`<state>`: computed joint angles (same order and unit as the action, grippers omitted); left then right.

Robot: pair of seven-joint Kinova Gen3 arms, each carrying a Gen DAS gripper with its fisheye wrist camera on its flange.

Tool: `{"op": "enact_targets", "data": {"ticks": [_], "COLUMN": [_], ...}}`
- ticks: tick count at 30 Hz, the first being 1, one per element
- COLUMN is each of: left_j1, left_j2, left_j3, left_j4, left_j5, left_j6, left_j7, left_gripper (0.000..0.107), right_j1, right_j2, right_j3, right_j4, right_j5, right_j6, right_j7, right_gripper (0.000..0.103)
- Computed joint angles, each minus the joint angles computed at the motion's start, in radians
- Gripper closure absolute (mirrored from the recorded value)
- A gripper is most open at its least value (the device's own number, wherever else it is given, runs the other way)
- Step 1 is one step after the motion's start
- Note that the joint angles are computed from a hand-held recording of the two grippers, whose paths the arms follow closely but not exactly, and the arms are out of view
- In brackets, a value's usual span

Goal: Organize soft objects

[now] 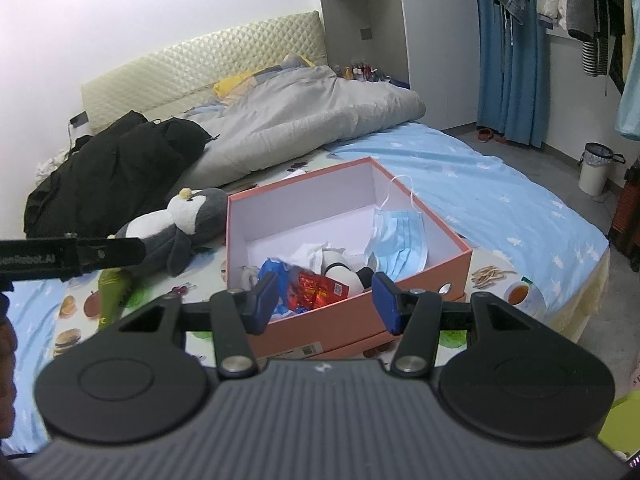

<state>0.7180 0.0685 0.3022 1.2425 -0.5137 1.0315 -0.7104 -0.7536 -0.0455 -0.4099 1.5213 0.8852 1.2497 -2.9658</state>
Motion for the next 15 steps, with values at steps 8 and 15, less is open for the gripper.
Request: {"op": "enact_targets", "data": {"ticks": [8,15], "left_j1": [0.019,0.02], "left_j2": [-0.016,-0.02], "left_j3": [0.012,0.032], "left_j4": [0.049,0.045], "left_j5": [-0.059,-0.088], "left_j6": [-0.017,0.015], "left_j7": [0.078,0.124], "left_gripper": [0.037,0.036], "right_j1": [0.0,0.011], "right_j2": [-0.011,-0.015], "right_j3": [-0.005,-0.011], "right_j4": [0.032,0.038], "right_j5": [-0.008,-0.015], "right_j6": [-0.033,-0.058], "right_j7": [-0.003,0.008], "right_gripper": [0.048,0.048]}}
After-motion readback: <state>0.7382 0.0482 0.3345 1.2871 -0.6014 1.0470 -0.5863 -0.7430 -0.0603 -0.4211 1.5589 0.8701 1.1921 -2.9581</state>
